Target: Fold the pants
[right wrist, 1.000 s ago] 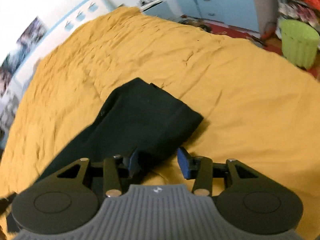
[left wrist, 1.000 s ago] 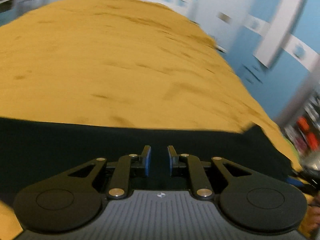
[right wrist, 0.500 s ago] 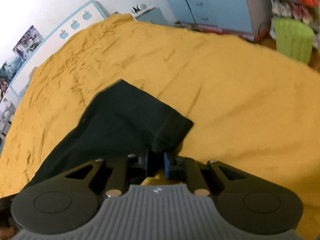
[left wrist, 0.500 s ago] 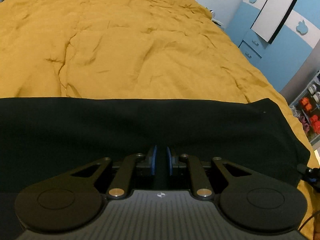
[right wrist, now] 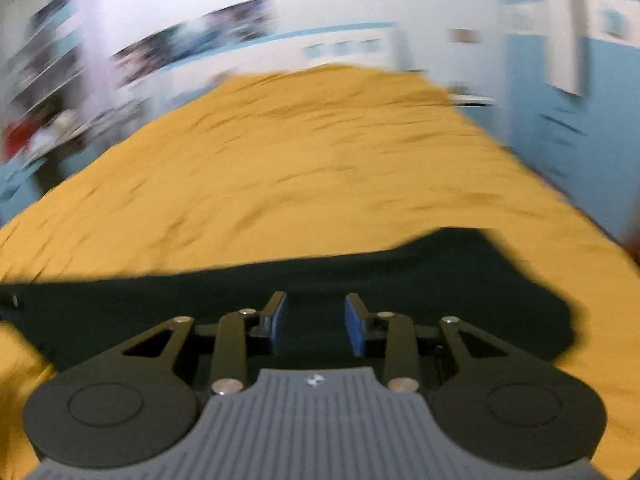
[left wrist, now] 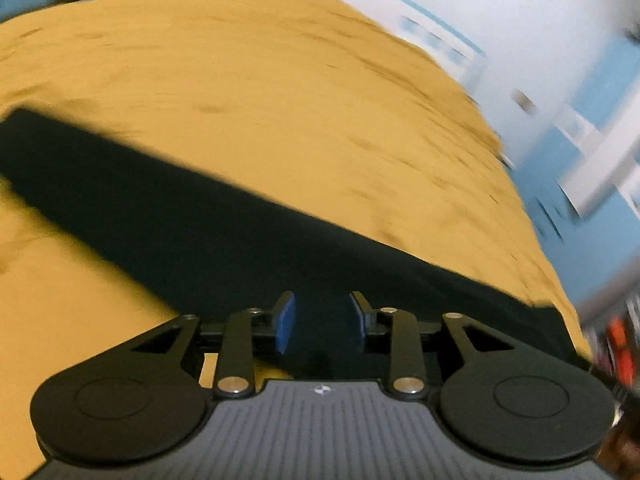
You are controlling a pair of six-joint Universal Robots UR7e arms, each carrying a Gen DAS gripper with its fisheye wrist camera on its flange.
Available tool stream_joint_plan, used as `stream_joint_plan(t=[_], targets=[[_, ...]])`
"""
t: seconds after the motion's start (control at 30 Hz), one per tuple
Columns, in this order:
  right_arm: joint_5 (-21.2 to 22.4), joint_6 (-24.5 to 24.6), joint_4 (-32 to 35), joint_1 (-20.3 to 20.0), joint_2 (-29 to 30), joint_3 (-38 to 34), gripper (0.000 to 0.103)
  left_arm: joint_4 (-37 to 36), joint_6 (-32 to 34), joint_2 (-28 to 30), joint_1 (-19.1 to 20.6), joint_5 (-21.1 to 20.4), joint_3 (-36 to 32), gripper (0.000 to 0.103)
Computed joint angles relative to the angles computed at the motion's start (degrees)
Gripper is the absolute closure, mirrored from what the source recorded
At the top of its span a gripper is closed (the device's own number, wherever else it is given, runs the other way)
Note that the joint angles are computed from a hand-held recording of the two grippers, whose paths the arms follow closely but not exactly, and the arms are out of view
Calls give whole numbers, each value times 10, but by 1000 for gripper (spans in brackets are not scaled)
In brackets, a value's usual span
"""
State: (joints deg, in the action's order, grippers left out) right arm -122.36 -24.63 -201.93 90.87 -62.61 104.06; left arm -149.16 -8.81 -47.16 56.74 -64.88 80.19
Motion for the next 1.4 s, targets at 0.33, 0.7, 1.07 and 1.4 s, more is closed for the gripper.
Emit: stream_joint_plan(t=[0.33, 0.7, 1.07, 1.4], targets=[[38, -37, 115, 80, 167, -138, 74, -50, -132, -46, 94, 24, -20, 47], [46, -36, 223, 119, 300, -338, 74, -1, -182, 25, 151, -27, -142, 47], [65, -31, 365, 120, 368, -396, 75, -65, -240, 47, 196, -121, -162, 57], [88, -47, 349, 139, 419, -491, 76, -97, -230, 51, 202, -136, -154, 57]])
